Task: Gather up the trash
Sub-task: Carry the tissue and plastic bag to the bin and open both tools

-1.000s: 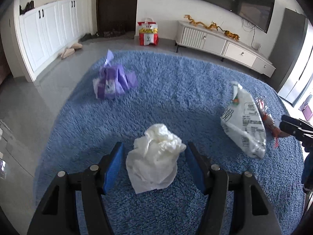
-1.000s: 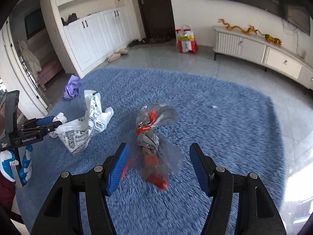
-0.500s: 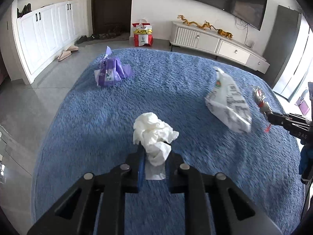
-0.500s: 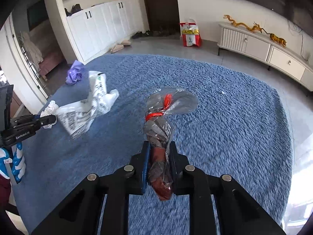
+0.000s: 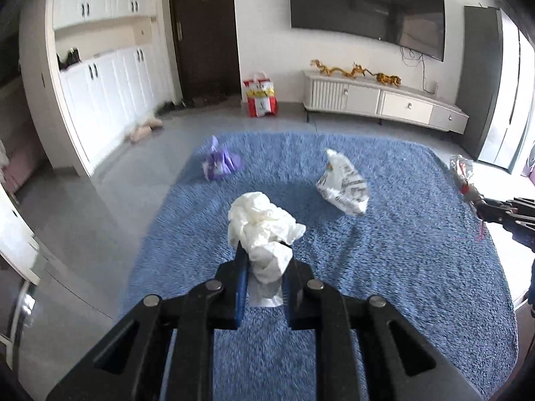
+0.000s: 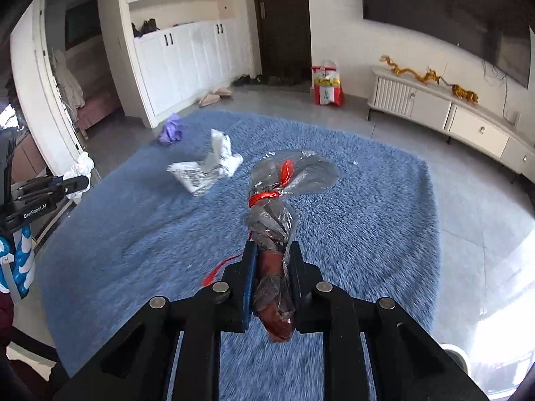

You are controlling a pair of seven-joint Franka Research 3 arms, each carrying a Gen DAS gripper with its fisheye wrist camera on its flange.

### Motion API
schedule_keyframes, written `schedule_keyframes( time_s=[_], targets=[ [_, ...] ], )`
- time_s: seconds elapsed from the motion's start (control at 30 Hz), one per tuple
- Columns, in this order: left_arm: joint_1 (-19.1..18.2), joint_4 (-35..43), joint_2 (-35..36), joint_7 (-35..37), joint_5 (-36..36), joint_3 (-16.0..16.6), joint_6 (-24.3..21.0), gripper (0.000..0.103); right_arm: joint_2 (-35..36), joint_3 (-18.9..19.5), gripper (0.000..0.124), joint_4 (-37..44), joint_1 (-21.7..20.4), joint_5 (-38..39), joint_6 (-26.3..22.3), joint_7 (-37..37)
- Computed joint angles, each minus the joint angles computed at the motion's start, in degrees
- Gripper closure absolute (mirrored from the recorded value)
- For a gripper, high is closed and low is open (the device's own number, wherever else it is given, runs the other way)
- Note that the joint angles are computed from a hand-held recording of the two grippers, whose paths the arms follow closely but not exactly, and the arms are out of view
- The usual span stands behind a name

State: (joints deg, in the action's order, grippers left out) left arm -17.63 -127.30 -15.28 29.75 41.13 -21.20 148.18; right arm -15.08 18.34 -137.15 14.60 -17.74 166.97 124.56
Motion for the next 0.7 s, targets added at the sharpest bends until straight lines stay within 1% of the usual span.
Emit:
schedule_keyframes(
  time_s=[0.13,0.33,0.47,0.7],
  targets=[
    [-0.3,-1.03,-3.95,-2.51,1.71,-1.8,-1.93,0.087,-5.54,1.54,0.106,-3.3,-0.25,0.29,0.15,1.26],
    [-1.18,-2.06,-7.56,-2.84,2.38,-3.61,-3.93,0.087,-12.36,3.93,0.106,-7.13,-1.27,2.88,0.19,1.29],
    [-1.7,-2.92,-9.05,-2.86,2.09,-4.15,-3.98,0.087,-16.32,5.56,0.106,-9.34,-2.28,4.74,-0.41,1.46],
    [-2.0,-3.13,-9.89,-2.59,1.79,-5.05,-4.46,0.087,-22.24,6.51,0.106,-12.56,-3.44,7.32,-1.88,1.23]
  ],
)
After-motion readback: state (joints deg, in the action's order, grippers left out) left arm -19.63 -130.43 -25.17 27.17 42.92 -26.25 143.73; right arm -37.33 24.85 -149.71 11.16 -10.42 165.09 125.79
